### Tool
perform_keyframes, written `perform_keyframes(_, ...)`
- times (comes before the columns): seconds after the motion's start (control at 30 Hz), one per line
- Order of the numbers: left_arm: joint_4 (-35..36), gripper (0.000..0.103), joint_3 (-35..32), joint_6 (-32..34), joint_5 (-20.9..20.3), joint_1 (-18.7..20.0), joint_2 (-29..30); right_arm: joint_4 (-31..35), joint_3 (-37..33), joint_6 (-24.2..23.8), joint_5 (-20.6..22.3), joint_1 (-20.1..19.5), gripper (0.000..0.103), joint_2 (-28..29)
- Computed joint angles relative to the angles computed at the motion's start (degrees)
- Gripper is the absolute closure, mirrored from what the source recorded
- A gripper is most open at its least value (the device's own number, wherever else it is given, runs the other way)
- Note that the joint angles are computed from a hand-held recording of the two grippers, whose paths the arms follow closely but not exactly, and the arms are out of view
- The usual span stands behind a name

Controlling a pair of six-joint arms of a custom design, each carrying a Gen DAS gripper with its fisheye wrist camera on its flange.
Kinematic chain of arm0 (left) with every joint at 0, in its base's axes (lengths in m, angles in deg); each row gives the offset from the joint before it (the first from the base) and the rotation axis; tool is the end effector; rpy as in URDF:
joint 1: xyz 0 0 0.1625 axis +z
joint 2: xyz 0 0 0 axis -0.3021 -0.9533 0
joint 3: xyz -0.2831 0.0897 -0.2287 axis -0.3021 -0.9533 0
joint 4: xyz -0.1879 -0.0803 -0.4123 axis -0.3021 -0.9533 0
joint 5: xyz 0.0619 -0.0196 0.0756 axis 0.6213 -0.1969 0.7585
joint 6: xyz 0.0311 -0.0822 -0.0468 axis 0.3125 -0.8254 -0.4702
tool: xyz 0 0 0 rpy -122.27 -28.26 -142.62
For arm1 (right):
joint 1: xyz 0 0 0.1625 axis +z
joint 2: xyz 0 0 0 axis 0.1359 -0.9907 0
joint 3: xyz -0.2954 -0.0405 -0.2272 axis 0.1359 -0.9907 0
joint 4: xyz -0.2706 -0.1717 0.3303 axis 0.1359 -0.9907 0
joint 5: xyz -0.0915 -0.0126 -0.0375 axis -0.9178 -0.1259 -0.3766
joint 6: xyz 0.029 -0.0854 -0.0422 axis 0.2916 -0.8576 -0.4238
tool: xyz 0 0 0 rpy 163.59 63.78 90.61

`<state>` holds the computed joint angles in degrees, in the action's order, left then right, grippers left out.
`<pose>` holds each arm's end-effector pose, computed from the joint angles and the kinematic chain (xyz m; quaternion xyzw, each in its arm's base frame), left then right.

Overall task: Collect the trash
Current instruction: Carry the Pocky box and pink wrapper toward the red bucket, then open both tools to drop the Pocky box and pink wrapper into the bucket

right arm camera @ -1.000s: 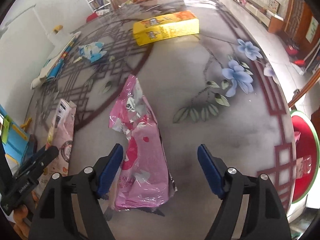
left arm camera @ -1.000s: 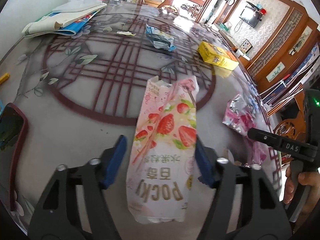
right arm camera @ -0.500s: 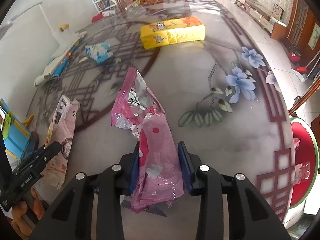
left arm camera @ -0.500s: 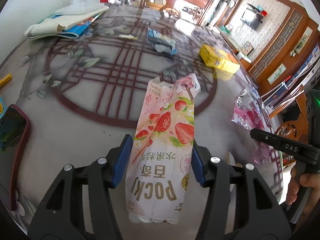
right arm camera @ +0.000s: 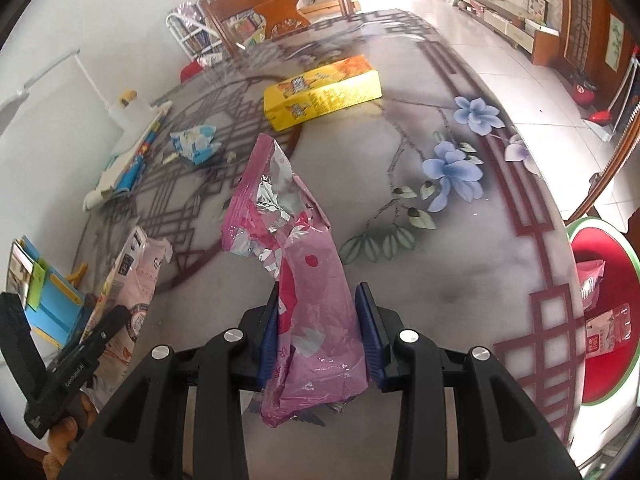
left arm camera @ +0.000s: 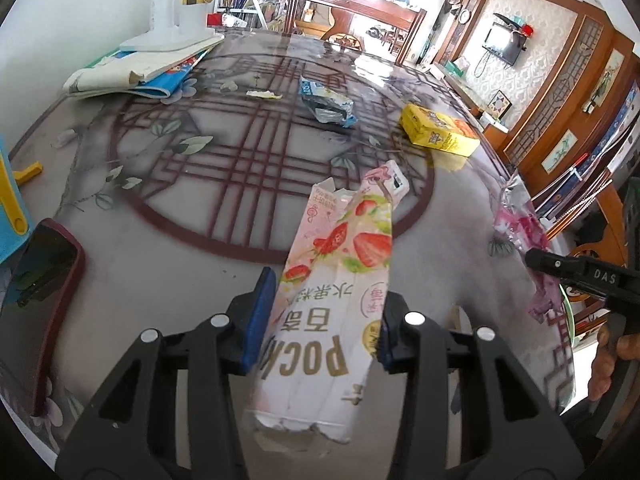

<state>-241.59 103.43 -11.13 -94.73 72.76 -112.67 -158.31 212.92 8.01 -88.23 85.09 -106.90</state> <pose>-0.0853 -0.4714 0.1096 0.1105 0.9146 -0.3000 0.2476 0.1157 -0.4939 0.1150 0.0376 -0.9428 0.2428 0.2252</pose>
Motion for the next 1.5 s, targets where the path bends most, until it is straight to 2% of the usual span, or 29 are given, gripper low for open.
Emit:
perform_keyframes(0.23, -2.9, 0.061, 1.8, 0.4, 5.5, -6.2, -0.7, 0.5, 3.0, 1.2, 3.9, -3.2, 0.069, -5.4)
perform_keyframes(0.33, -2.4, 0.061, 2.5, -1.2, 5.9, -8.4, -1.2, -1.1, 4.2, -0.1, 3.5, -3.4, 0.069, -7.0)
perform_keyframes(0.5, -1.7, 0.061, 2.6, -2.4, 7.1, -11.1, -1.0, -1.4, 6.1, -0.8, 5.7, -5.2, 0.069, -10.4)
perform_keyframes(0.9, 1.9, 0.061, 1.2, -7.7, 3.5, -15.0, 2.9, -0.7, 10.0, -1.5, 11.5, -8.8, 0.068, -18.0)
perform_keyframes(1.1, 3.5, 0.061, -1.2, -9.7, -0.9, -15.5, 6.7, -0.8, 12.4, -1.2, 13.4, -12.2, 0.068, -23.1)
perform_keyframes(1.23, 3.6, 0.061, -6.3, -8.8, -8.5, -15.3, 13.7, -2.4, 14.5, 0.6, 14.1, -15.5, 0.068, -28.7)
perform_keyframes(1.3, 4.1, 0.061, -8.9, -8.0, -11.9, -15.3, 17.0, -4.4, 15.2, 1.1, 11.4, -16.5, 0.067, -31.1)
perform_keyframes(1.33, 4.4, 0.061, -11.2, -7.4, -15.1, -15.3, 19.8, -6.6, 15.6, 1.3, 7.9, -17.0, 0.067, -32.5)
perform_keyframes(1.4, 4.9, 0.061, -14.1, -6.9, -18.4, -15.5, 23.2, -8.0, 16.1, 2.4, 5.5, -18.6, 0.067, -34.4)
perform_keyframes(1.5, 5.6, 0.061, -20.0, -5.2, -23.0, -16.2, 30.1, -4.3, 17.1, 7.2, 8.4, -24.4, 0.067, -39.6)
